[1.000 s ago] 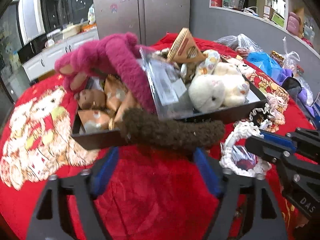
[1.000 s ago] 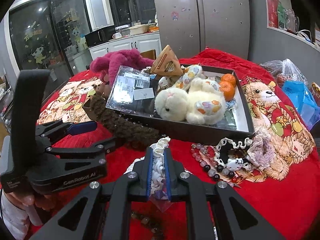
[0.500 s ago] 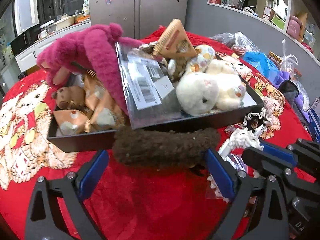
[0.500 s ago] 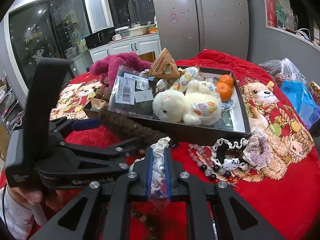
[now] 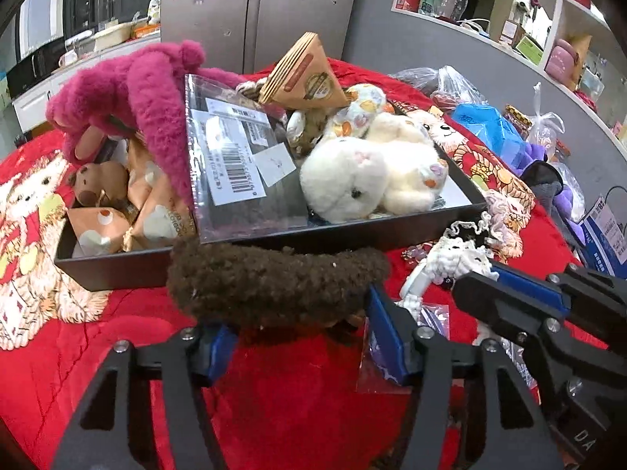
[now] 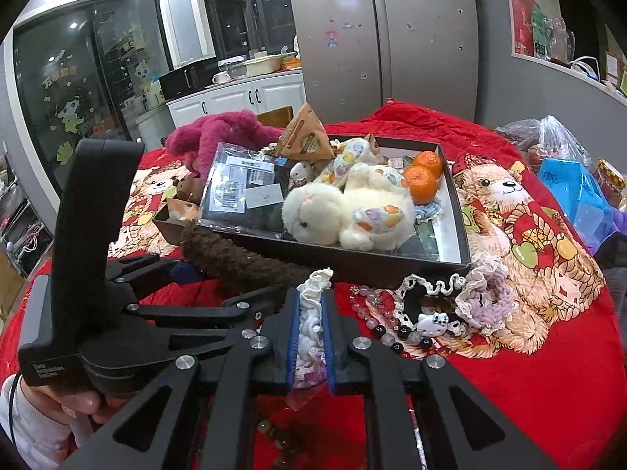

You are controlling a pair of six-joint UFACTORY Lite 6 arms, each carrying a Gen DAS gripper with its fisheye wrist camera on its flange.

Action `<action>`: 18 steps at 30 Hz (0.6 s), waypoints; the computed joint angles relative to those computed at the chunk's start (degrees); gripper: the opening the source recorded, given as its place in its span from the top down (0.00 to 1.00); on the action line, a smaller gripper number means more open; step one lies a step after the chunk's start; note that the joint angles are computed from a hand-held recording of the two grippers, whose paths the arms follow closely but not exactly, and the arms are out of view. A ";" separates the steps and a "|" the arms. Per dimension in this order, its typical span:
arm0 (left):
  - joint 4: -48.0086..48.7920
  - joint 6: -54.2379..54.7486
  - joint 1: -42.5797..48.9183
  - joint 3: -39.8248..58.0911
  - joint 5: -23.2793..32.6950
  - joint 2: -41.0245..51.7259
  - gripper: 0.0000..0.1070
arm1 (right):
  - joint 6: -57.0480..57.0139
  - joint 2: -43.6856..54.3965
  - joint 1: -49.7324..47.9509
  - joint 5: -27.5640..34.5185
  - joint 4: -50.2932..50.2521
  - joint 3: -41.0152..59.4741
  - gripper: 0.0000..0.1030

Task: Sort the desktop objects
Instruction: 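Carry the brown scrunchie in left tool while right tool carries the white scrunchie over the tray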

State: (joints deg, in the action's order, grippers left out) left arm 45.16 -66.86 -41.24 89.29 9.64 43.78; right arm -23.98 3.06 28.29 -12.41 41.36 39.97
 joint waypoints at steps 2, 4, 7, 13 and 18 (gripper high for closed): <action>3.37 -3.65 -0.23 -1.70 -0.41 -1.85 0.50 | -0.73 -0.51 0.28 -0.18 0.67 -0.18 0.89; 6.70 -7.81 -0.15 -3.63 -1.50 -3.96 0.56 | -1.40 -1.21 0.42 -0.30 1.17 -0.51 0.89; 16.50 -17.15 -1.49 -5.15 1.26 -6.65 0.74 | -1.31 -2.66 0.22 -0.34 1.08 -1.26 0.89; 25.51 -27.32 -1.81 -10.58 3.84 -12.44 0.78 | -0.70 -6.24 0.29 -0.61 0.74 -3.08 0.89; 30.55 -32.71 -2.71 -14.82 6.44 -17.14 0.82 | -3.04 -8.85 1.22 -0.90 3.14 -3.95 0.89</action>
